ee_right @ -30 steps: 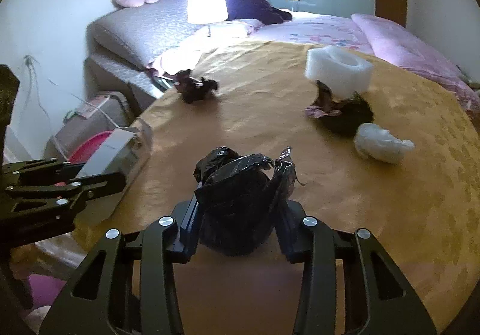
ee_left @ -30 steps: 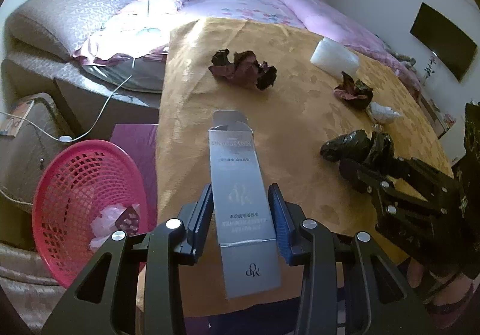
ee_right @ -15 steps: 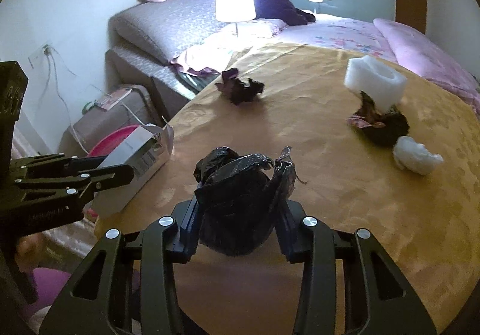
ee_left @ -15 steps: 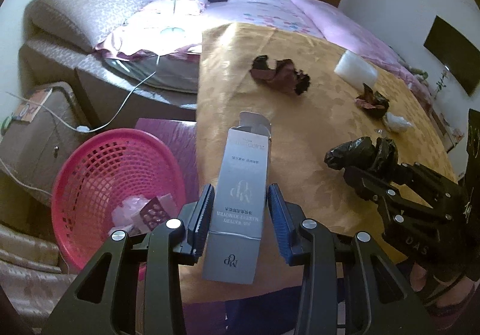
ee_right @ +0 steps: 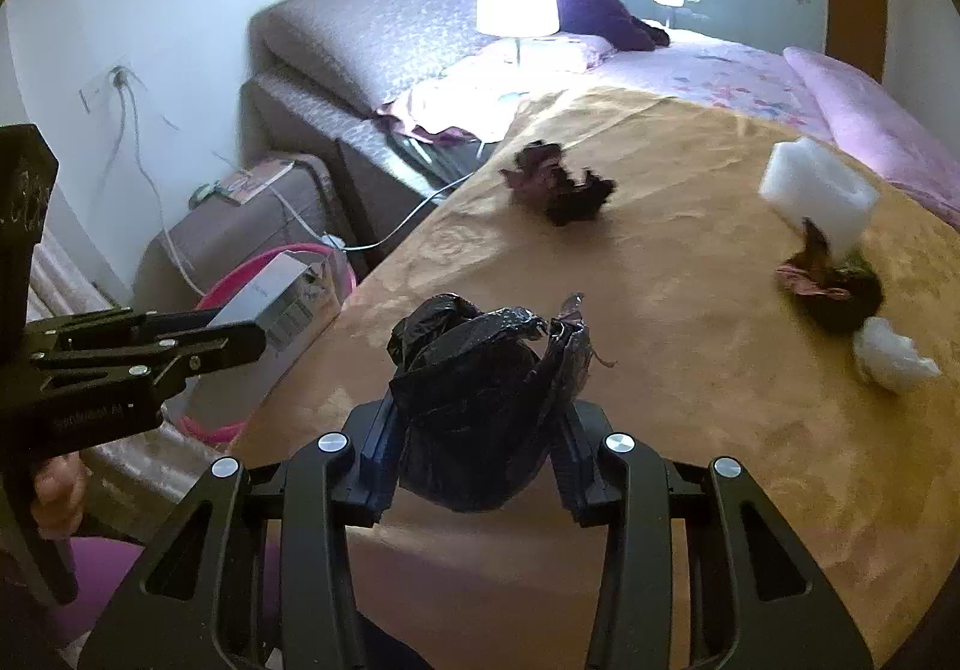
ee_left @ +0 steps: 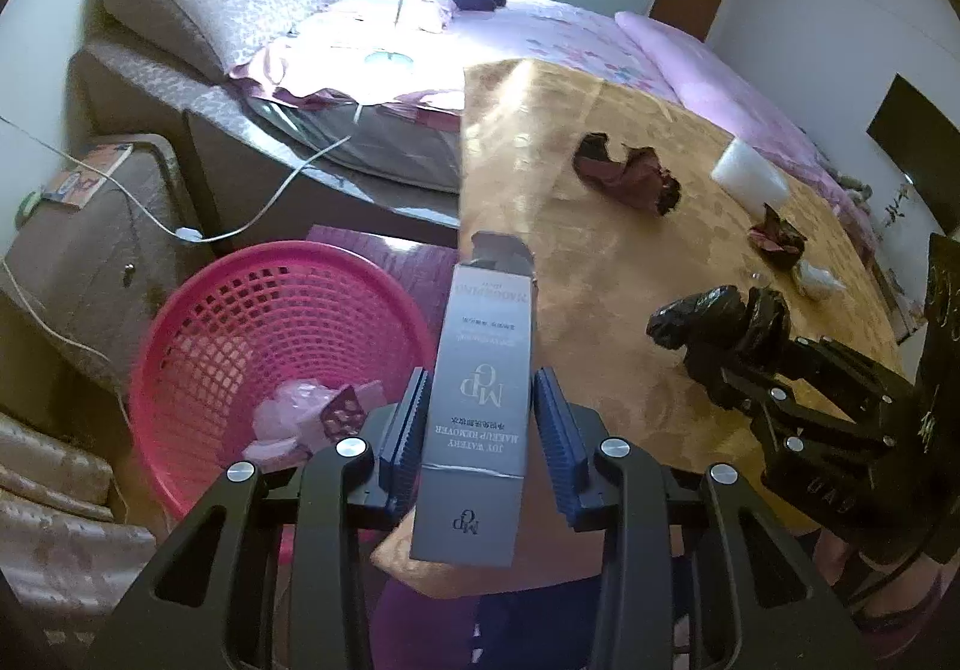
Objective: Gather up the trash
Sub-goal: 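Carry the white box and black bag over the pink basket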
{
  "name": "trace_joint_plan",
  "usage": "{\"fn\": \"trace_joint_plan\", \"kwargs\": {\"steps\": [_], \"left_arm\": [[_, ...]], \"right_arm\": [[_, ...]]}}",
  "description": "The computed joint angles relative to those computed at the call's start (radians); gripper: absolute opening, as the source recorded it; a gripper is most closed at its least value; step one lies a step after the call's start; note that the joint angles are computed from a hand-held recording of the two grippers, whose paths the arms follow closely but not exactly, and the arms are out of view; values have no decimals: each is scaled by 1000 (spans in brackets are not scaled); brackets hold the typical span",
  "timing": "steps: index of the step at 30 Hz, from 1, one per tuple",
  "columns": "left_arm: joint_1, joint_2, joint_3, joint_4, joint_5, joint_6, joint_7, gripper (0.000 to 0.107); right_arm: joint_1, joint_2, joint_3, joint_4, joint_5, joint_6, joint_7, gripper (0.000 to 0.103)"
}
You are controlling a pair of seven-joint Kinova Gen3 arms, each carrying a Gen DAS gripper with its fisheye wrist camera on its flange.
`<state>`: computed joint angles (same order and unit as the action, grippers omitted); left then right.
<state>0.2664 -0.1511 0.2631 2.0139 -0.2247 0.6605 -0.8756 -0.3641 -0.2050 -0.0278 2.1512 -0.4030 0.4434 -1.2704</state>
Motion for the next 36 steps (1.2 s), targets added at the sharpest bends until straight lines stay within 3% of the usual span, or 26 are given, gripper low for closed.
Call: {"fn": "trace_joint_plan", "kwargs": {"steps": [14, 21, 36], "left_arm": [[-102, -32, -71, 62, 33, -1, 0, 33], [-155, -30, -62, 72, -21, 22, 59, 33], [-159, -8, -69, 64, -98, 82, 159, 33]], "right_arm": [[-36, 115, -86, -102, -11, 26, 4, 40], [-50, 163, -128, -160, 10, 41, -19, 40], [-57, 289, -184, -276, -14, 105, -18, 41]]}}
